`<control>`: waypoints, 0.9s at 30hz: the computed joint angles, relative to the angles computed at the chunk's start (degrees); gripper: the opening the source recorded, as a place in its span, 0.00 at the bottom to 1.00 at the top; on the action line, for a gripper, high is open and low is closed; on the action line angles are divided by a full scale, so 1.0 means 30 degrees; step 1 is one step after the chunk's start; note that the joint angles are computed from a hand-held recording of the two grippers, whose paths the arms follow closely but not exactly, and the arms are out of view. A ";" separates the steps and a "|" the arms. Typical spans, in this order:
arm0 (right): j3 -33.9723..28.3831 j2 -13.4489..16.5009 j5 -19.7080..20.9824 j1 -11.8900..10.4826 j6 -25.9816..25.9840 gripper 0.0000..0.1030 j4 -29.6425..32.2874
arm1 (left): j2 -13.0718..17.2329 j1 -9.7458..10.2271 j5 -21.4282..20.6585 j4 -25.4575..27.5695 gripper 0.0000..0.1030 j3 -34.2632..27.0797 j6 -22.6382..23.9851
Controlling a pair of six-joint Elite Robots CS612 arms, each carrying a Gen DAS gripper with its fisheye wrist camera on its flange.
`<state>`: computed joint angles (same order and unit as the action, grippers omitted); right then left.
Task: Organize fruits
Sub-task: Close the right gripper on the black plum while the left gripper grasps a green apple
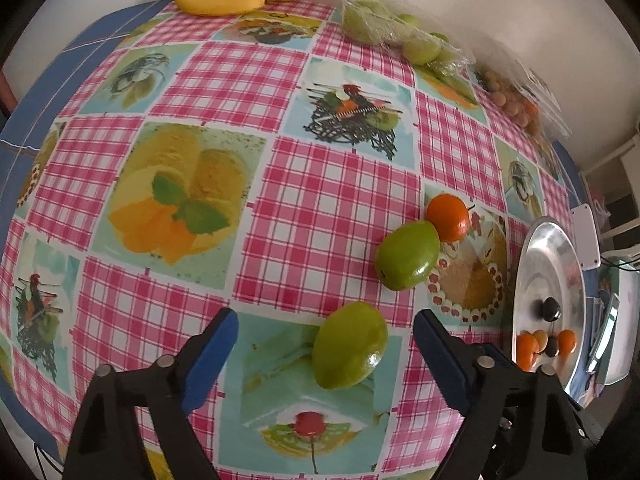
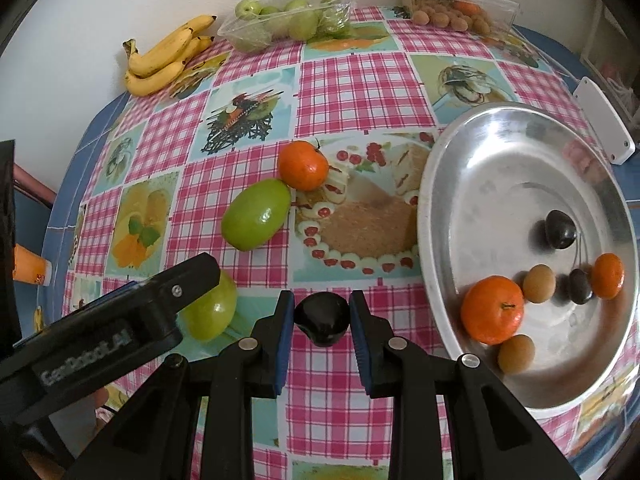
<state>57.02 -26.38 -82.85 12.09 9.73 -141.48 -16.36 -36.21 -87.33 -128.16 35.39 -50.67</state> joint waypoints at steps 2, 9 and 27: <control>0.0083 -0.0048 0.0015 -0.0041 -0.0020 0.28 0.0078 | 0.0082 -0.0008 -0.0112 0.0175 0.85 -0.0153 0.0060; 0.0432 -0.0251 -0.0025 -0.0150 0.0008 0.28 -0.0063 | 0.0192 -0.0064 -0.0121 0.0611 0.76 -0.0367 -0.0065; 0.0592 -0.0338 0.0113 -0.0254 0.0096 0.28 0.0084 | 0.0555 -0.0063 -0.0529 0.1342 0.48 -0.0927 -0.0117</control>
<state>58.80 -27.39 -82.51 11.33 10.02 -141.23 -14.70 -36.40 -88.92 -124.13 32.61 -51.02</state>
